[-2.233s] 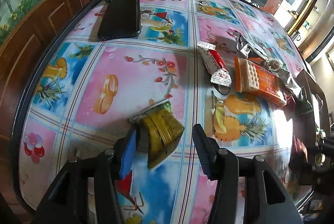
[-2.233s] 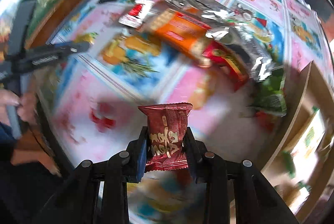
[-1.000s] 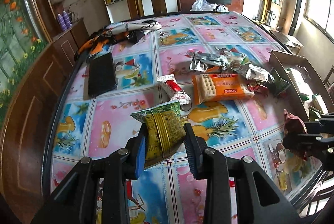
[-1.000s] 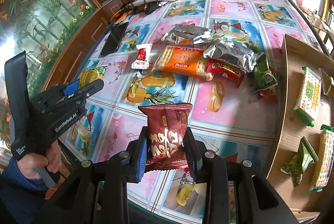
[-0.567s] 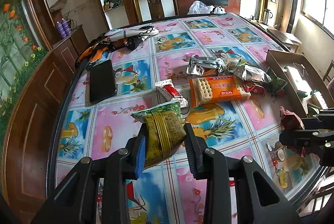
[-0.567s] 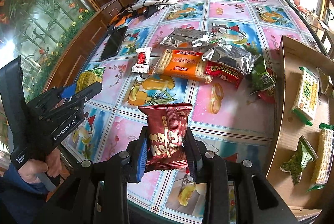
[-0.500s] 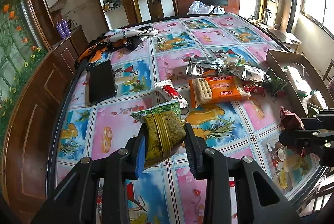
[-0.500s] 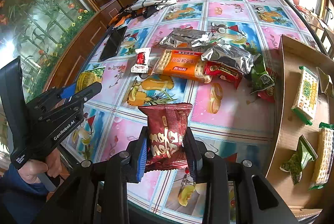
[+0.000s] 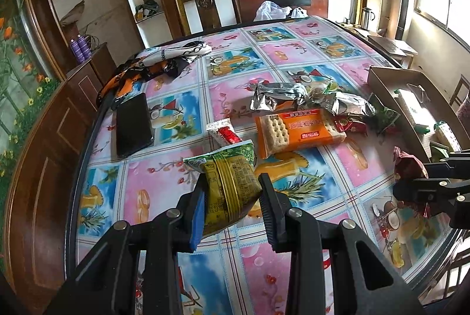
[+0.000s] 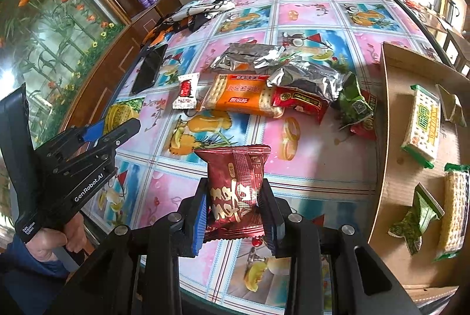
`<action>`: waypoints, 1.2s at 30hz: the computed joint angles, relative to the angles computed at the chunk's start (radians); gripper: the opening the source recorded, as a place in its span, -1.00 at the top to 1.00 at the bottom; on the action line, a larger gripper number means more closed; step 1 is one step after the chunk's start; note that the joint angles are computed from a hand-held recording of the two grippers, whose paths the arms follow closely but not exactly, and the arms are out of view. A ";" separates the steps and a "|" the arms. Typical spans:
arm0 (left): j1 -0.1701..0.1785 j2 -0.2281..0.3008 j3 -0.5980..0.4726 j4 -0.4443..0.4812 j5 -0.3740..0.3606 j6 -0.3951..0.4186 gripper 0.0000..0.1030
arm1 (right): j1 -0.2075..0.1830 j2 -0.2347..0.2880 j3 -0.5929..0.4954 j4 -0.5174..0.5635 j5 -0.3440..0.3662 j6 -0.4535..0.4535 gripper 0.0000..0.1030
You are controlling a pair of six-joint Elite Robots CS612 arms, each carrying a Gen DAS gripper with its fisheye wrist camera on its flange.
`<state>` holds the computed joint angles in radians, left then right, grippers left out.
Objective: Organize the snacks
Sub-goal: 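Lift and carry the yellow-green bag with the left tool while the right tool carries the red bag, then open the left tool over the box while the right tool drops the red bag inside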
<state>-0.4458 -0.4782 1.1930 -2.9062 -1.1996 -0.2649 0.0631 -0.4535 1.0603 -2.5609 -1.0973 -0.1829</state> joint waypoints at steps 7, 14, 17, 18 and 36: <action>-0.002 0.015 -0.029 0.006 -0.037 0.040 0.37 | -0.009 -0.008 0.025 -0.037 -0.014 0.051 0.32; -0.015 0.039 -0.085 0.022 -0.126 0.100 0.37 | -0.040 -0.030 0.084 -0.113 -0.029 0.162 0.32; -0.025 0.051 -0.116 0.032 -0.150 0.121 0.37 | -0.063 -0.038 0.108 -0.150 -0.033 0.220 0.32; -0.029 0.056 -0.129 0.037 -0.159 0.124 0.37 | -0.070 -0.040 0.111 -0.159 -0.035 0.233 0.32; -0.104 0.190 -0.443 0.254 -0.328 0.166 0.37 | -0.180 -0.016 0.057 -0.170 -0.048 0.326 0.32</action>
